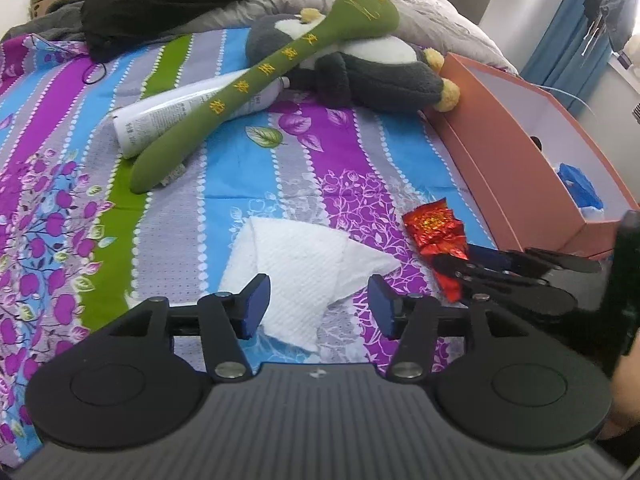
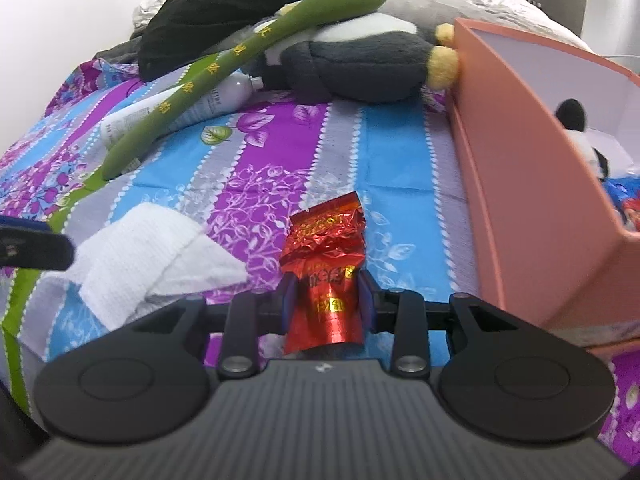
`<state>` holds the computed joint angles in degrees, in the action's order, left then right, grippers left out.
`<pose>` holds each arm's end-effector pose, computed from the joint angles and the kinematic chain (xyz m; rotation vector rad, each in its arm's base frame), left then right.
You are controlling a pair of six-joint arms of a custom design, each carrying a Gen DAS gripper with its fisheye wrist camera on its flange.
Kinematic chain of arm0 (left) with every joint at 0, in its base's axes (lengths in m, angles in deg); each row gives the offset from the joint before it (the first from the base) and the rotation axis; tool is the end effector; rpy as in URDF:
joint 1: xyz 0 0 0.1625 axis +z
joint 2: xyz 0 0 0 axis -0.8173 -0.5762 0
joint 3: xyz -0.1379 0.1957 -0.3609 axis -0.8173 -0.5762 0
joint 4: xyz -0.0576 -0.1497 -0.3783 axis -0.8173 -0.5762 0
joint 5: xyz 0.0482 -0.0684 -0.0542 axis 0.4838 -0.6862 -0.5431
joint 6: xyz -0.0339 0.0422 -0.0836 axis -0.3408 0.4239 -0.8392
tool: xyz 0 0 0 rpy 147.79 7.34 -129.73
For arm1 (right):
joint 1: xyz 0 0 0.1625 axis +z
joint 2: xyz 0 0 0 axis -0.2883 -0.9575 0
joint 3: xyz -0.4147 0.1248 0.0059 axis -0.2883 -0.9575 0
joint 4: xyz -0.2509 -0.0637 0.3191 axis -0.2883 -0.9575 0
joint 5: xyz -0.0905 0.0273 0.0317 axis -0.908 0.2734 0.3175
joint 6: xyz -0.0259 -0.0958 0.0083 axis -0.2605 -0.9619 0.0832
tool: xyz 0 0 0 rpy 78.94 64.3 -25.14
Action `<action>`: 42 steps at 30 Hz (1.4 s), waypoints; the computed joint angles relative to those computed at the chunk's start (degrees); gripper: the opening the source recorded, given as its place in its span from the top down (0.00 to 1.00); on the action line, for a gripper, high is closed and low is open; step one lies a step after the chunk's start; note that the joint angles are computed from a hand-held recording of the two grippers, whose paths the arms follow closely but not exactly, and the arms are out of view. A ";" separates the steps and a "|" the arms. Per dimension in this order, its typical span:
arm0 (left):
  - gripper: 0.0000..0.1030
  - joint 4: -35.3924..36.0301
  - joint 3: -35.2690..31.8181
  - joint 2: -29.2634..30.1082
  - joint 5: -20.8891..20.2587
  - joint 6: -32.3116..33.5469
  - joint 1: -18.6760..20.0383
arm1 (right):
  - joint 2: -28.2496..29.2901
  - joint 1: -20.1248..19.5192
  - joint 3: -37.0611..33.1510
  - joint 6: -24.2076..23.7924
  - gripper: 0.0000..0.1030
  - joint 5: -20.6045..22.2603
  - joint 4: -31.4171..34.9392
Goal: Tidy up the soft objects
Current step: 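Grasp the red snack packet with the right tool while the left tool grasps the white wet wipe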
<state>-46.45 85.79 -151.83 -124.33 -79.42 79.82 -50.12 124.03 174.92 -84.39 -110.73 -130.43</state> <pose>-0.1974 -0.3278 0.2535 -0.2572 2.2377 -0.9969 0.2616 -0.4828 0.0876 1.2574 -2.4454 0.4993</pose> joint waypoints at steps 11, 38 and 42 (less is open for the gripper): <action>0.35 -6.56 -0.68 2.91 0.26 6.13 4.77 | -3.10 -0.04 3.69 -0.22 0.49 -0.02 -2.84; 0.23 -6.90 -2.40 9.33 1.50 13.30 14.11 | 1.83 -1.13 2.10 -1.35 0.45 1.24 -6.42; 0.37 -7.83 -2.66 10.14 1.21 14.31 14.01 | 1.68 -1.17 2.19 -1.44 0.45 1.31 -6.52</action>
<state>-54.28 83.13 -141.70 -123.12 -65.11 93.82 -48.44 122.86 177.10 -85.83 -109.42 -136.96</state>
